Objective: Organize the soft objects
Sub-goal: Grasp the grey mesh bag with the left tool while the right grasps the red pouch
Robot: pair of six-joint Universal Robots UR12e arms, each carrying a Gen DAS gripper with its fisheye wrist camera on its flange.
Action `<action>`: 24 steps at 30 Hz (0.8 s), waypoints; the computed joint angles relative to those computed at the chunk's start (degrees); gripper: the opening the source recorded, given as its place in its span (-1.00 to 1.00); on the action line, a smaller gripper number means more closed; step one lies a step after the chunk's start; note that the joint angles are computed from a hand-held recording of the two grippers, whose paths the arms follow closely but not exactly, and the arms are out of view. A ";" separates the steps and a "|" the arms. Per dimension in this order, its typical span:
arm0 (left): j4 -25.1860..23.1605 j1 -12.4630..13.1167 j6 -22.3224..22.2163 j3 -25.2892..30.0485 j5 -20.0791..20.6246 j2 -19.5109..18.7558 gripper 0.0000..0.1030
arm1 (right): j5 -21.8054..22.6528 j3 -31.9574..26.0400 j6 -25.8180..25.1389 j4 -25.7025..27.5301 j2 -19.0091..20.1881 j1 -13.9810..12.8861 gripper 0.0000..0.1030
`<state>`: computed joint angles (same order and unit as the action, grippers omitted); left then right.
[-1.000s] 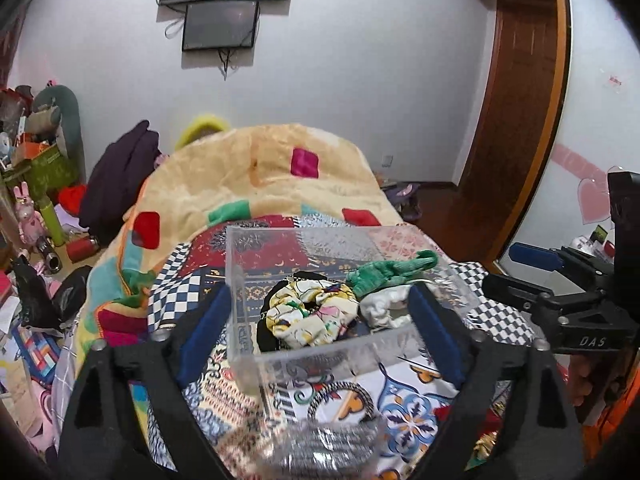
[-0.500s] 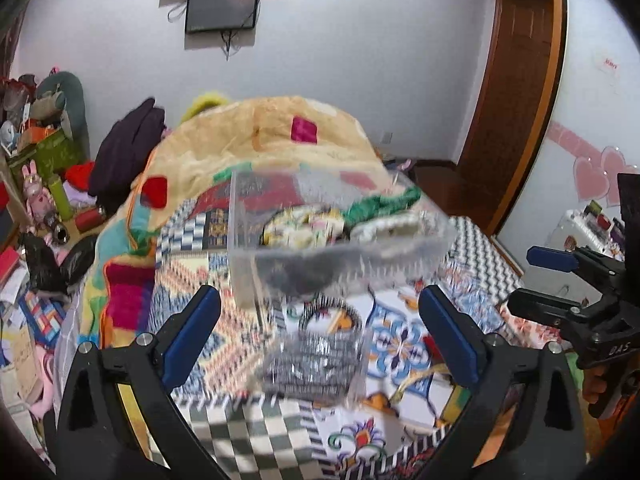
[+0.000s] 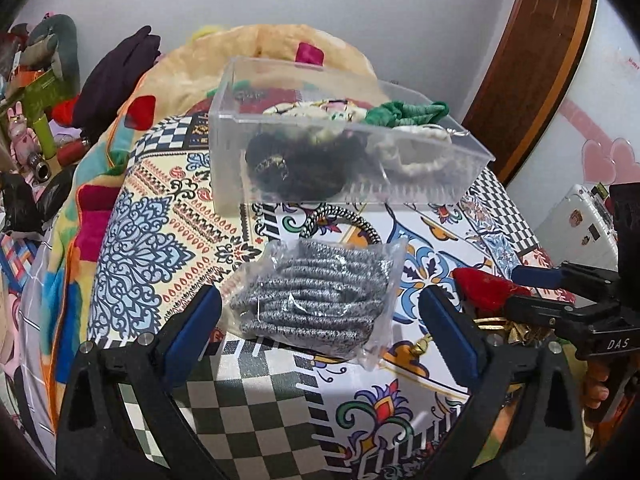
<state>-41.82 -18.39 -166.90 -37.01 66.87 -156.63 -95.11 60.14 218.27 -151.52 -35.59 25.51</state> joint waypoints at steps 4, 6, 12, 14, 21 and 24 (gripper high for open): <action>-0.25 -0.01 0.19 0.12 -0.26 -0.23 0.90 | 1.94 0.23 -0.11 -1.12 0.03 -0.21 -0.03; -1.86 0.12 0.70 0.88 -1.14 -0.54 0.70 | 2.62 0.16 -0.28 -1.61 0.13 -0.29 -0.19; -2.27 0.27 1.13 0.81 -1.89 -0.49 0.36 | 1.99 0.12 -0.04 -2.56 0.14 -0.12 -0.54; -1.67 0.26 2.04 0.17 -1.61 -0.17 0.25 | 1.29 0.47 0.01 -3.96 -0.02 -0.01 -0.57; 0.72 0.64 3.11 -1.99 -3.33 1.23 0.04 | -2.27 1.24 -0.71 -7.35 -1.05 0.41 -0.59; 3.63 0.76 3.13 -3.31 -3.54 2.18 0.03 | -3.93 1.24 -1.37 -8.70 -1.33 0.59 -0.59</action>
